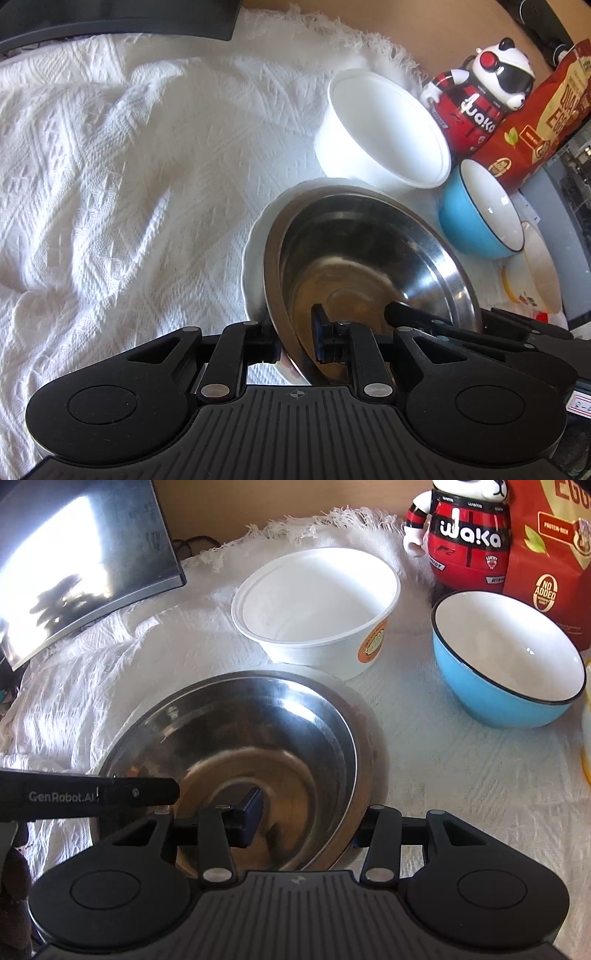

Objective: Organize plates and bowls
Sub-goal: 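Lift the steel bowl onto the floral plate and open both grippers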

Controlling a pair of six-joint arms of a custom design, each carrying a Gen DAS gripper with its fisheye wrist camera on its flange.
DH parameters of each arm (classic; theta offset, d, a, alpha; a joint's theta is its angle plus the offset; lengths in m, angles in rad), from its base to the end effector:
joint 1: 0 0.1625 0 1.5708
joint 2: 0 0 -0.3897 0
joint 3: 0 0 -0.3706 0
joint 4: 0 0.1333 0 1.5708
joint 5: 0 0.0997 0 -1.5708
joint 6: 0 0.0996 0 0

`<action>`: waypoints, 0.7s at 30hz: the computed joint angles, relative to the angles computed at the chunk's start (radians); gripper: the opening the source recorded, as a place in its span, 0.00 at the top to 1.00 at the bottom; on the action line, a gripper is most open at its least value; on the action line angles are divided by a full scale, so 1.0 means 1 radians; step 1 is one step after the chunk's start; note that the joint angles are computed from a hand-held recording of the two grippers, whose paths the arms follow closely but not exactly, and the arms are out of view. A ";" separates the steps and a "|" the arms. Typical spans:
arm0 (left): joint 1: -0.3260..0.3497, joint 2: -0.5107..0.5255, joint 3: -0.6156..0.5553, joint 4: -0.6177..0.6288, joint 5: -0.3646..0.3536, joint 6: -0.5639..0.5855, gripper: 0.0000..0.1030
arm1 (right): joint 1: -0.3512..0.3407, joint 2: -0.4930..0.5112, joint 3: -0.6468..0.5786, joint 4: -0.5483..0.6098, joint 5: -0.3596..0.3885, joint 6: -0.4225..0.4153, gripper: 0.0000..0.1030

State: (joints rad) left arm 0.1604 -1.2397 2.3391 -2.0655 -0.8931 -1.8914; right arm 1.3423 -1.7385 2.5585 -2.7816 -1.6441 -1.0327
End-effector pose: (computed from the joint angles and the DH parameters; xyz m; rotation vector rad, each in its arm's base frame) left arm -0.2974 -0.2464 0.0803 -0.3214 2.4393 -0.9202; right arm 0.0507 -0.3381 0.2219 1.0874 -2.6093 0.3908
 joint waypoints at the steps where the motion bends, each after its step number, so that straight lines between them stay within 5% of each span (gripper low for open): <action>1: -0.003 -0.003 0.002 0.003 0.006 -0.001 0.83 | 0.000 0.004 0.002 -0.010 0.000 0.003 0.57; 8: -0.031 -0.017 -0.031 0.187 0.054 -0.086 0.84 | -0.005 -0.008 0.009 -0.043 0.025 -0.030 0.57; 13: 0.001 0.000 -0.075 0.287 0.057 -0.104 0.65 | -0.009 -0.014 0.018 -0.102 0.055 -0.062 0.56; 17: 0.039 0.000 -0.075 0.258 0.048 -0.047 0.64 | -0.017 -0.002 0.029 -0.185 0.077 -0.091 0.48; 21: 0.066 0.009 -0.061 0.196 0.038 -0.013 0.64 | -0.016 0.049 -0.014 -0.154 0.033 -0.023 0.48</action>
State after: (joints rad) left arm 0.2262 -1.2307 2.2781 -1.8694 -0.8553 -1.9048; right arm 1.3267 -1.6897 2.5445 -2.9351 -1.6114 -1.0554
